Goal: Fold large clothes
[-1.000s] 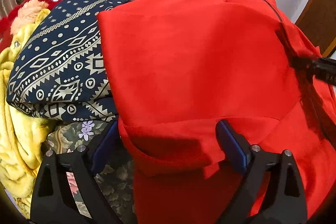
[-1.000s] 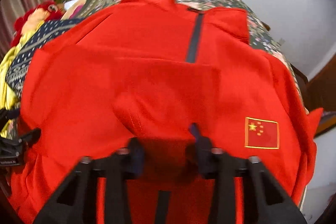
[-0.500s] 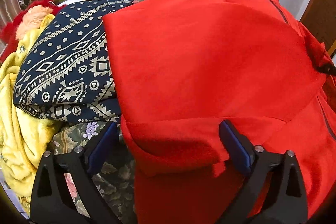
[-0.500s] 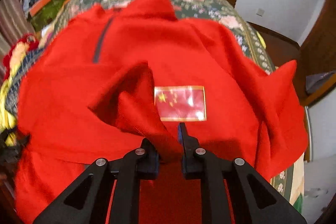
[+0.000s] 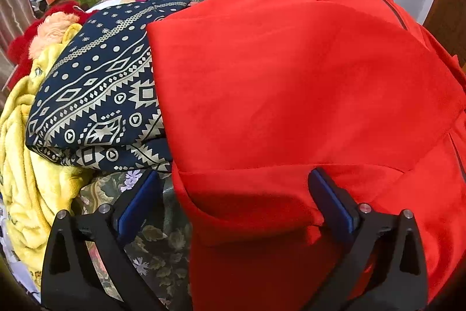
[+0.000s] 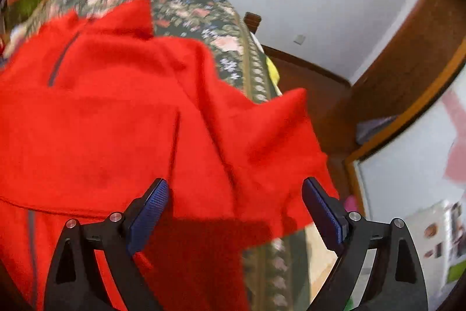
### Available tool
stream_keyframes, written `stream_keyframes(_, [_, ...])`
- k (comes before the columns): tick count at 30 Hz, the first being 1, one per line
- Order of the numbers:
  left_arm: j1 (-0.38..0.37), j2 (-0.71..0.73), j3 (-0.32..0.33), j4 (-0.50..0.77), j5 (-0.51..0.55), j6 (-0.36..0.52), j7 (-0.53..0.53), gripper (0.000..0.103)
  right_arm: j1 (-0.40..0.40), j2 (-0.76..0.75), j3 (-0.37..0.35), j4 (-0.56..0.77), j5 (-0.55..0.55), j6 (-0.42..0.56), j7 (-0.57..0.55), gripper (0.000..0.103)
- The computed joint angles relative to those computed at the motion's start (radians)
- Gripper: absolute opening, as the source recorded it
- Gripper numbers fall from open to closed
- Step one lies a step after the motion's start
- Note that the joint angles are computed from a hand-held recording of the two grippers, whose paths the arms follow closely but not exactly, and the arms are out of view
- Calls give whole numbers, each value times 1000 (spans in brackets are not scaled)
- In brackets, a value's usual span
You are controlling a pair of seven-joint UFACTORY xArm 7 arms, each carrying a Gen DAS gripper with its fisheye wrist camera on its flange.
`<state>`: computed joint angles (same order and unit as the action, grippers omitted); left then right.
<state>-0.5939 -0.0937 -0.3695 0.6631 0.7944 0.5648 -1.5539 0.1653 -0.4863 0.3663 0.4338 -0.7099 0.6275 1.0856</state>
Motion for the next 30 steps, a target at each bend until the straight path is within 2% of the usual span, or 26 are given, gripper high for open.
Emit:
stream_keyframes(3, [-16, -4, -8, 28, -46, 69, 51, 103, 59, -163, -95, -72, 119, -20, -106, 92])
stream_keyframes(6, [-28, -25, -7, 54, -113, 109, 138, 102, 92, -318, -150, -135, 231, 4, -189, 92])
stream_keyframes(9, [-29, -56, -24, 90, -111, 140, 166, 102, 106, -408, -208, -173, 320, 13, -263, 92])
stream_keyframes(11, [-27, -58, -40, 137, -88, 165, 178, 102, 124, -461, -273, -199, 382, 23, -340, 92])
stream_keyframes(15, [-31, -5, -52, 243, -28, 184, 193, 102, 72, -509, -290, -243, 423, 37, -413, 92])
stream_keyframes(19, [-66, 120, -29, 365, 33, 177, 197, 102, 1, -472, -335, -290, 475, -37, -471, 92])
stream_keyframes(22, [-100, 213, 10, 437, 37, 158, 209, 102, -20, -382, -442, -321, 561, -149, -538, 92])
stream_keyframes(26, [-152, 334, 61, 537, 38, 150, 228, 102, 45, -201, -601, -325, 716, -317, -636, 92])
stream_keyframes(28, [-179, 384, 88, 582, 40, 147, 237, 102, 128, -121, -700, -315, 804, -392, -706, 92])
stream_keyframes(30, [-206, 419, 115, 615, 41, 146, 244, 102, 166, -54, -728, -299, 854, -447, -738, 92])
